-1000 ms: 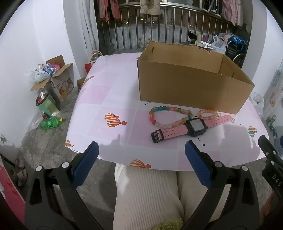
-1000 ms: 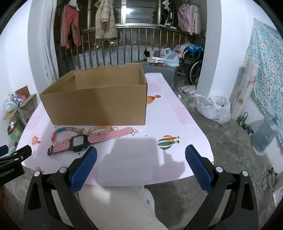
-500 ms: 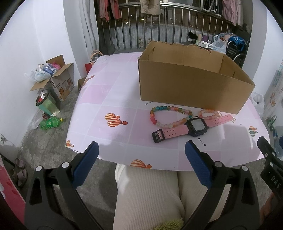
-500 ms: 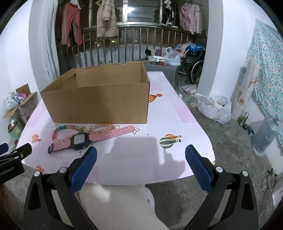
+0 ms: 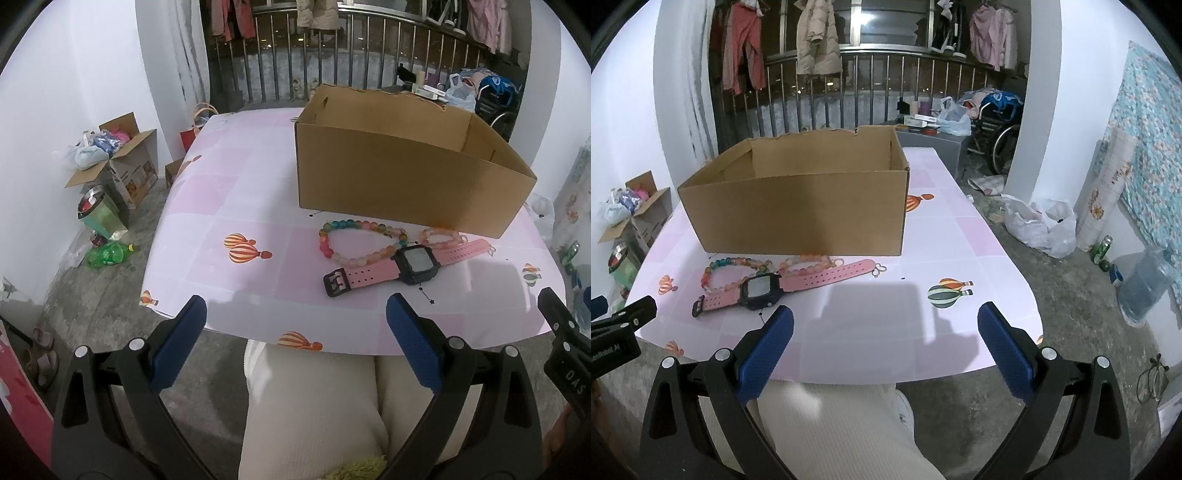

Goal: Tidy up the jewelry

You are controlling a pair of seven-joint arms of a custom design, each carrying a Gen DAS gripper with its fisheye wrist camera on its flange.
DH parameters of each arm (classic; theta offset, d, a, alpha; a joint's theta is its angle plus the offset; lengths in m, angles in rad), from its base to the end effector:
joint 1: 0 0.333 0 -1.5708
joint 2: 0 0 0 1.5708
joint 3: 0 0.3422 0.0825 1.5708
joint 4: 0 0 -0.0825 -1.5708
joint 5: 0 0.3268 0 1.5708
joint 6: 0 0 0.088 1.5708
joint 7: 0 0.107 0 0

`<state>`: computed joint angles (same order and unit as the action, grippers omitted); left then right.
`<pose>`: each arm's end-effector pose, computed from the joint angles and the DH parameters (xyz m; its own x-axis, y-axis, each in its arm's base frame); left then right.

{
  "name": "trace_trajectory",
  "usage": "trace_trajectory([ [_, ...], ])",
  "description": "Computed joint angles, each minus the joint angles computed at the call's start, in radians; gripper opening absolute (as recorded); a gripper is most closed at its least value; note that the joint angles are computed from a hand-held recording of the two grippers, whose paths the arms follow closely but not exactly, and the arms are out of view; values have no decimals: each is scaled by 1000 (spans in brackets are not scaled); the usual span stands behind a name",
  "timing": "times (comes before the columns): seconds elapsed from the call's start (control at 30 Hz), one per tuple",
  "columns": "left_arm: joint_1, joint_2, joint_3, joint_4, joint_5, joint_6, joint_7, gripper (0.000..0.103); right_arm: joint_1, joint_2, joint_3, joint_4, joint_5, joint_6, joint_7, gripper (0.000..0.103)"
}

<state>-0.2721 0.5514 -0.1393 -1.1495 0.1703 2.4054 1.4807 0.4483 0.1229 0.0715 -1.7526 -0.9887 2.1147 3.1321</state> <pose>0.6730 -0.2552 0.5986 -0.3369 -0.9408 -0.0373 -0.7038 0.2780 -0.6538 0.5214 0.2512 0.5797 -0.5636 -0.8259 -0.0112 -0.4990 0.3513 -0.7922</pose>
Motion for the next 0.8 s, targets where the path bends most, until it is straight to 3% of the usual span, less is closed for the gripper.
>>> trace_trajectory([
  [0.8,-2,-5,9,-7,22,1,-26,94,12,19,-8,25,-8,17,-25,97],
])
